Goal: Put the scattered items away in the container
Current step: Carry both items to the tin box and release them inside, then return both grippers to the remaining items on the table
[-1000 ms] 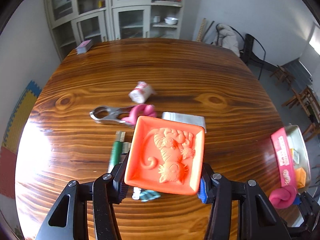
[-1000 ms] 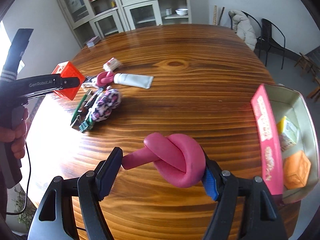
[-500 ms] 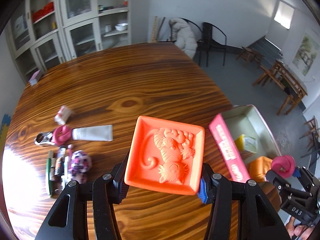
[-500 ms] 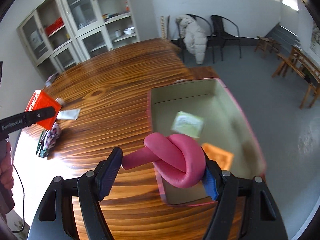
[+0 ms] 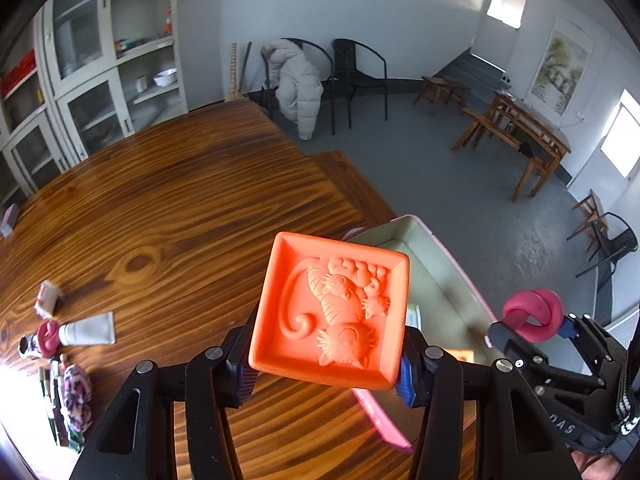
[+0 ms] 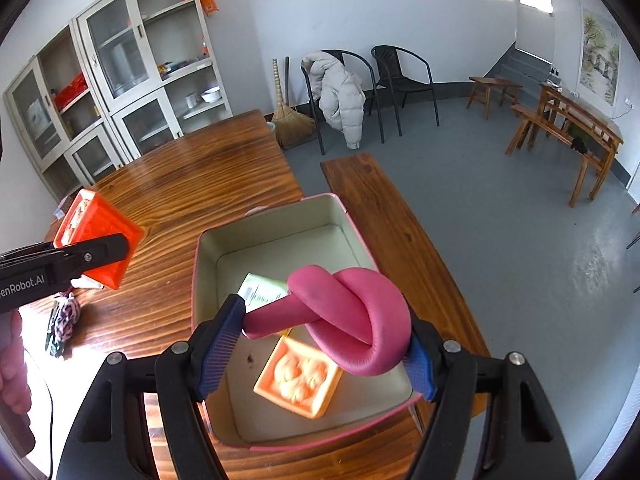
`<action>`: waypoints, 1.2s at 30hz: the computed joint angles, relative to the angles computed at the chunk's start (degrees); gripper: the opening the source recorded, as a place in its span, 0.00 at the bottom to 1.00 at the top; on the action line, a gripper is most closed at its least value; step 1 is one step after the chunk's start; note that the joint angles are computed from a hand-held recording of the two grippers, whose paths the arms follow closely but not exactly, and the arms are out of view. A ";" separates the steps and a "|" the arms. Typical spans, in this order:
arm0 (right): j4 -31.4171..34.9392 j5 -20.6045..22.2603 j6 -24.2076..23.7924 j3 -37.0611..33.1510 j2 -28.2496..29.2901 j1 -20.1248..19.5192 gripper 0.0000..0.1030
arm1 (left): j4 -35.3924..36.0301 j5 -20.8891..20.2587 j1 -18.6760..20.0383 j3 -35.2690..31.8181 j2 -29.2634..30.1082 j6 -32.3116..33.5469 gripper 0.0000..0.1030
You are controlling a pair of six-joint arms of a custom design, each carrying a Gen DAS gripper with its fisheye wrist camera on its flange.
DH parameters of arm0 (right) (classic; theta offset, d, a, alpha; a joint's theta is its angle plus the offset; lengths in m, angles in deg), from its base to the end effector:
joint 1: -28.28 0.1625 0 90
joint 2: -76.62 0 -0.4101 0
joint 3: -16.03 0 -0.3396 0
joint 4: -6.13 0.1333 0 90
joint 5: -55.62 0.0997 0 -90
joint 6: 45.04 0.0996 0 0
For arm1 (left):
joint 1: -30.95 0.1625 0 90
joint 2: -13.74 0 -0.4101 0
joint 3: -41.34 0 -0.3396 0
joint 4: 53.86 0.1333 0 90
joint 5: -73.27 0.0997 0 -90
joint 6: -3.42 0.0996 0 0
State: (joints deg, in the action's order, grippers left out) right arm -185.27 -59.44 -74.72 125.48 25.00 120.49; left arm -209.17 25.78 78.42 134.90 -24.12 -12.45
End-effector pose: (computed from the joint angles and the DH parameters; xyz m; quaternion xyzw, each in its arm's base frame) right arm 0.1130 -0.5659 0.1999 0.1716 -0.8937 0.3041 0.2817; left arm -0.2751 -0.5967 0.0779 0.1846 0.9107 -0.2444 0.2773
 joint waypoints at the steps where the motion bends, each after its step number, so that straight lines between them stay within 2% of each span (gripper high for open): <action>1: 0.07 0.05 -0.12 -0.54 0.35 -0.03 0.74 | 0.16 -0.14 0.06 -1.12 0.76 0.47 0.53; 8: 3.12 0.44 -0.19 -4.27 2.14 -0.71 0.76 | 2.32 -1.56 1.34 -8.96 5.48 3.19 0.54; 10: 4.64 0.86 0.57 -4.68 2.04 -1.15 0.77 | 3.90 -2.08 1.63 -11.04 6.45 3.36 0.67; 11: 5.54 0.98 1.30 -4.90 2.01 -1.43 0.78 | 3.89 -1.65 1.58 -11.61 6.87 3.44 0.85; 12: 6.08 0.97 1.79 -5.05 2.00 -1.64 0.78 | 2.41 -0.78 1.40 -11.39 7.12 3.91 0.91; 14: 6.67 0.65 2.44 -5.08 2.03 -2.03 0.78 | -0.66 -0.32 1.44 -10.53 7.20 5.49 0.91; 21: 7.88 0.06 3.57 -4.02 1.92 -2.57 0.78 | 2.12 -0.16 2.76 -9.59 5.85 2.38 0.91; 36: 8.34 1.24 2.58 -1.51 3.53 0.50 0.78 | 1.67 2.79 3.49 3.02 -2.99 -6.45 0.91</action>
State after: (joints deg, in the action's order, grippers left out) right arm -176.93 -58.20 -72.15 123.97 28.53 120.99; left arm -207.50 28.57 81.91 137.91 -27.10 -18.89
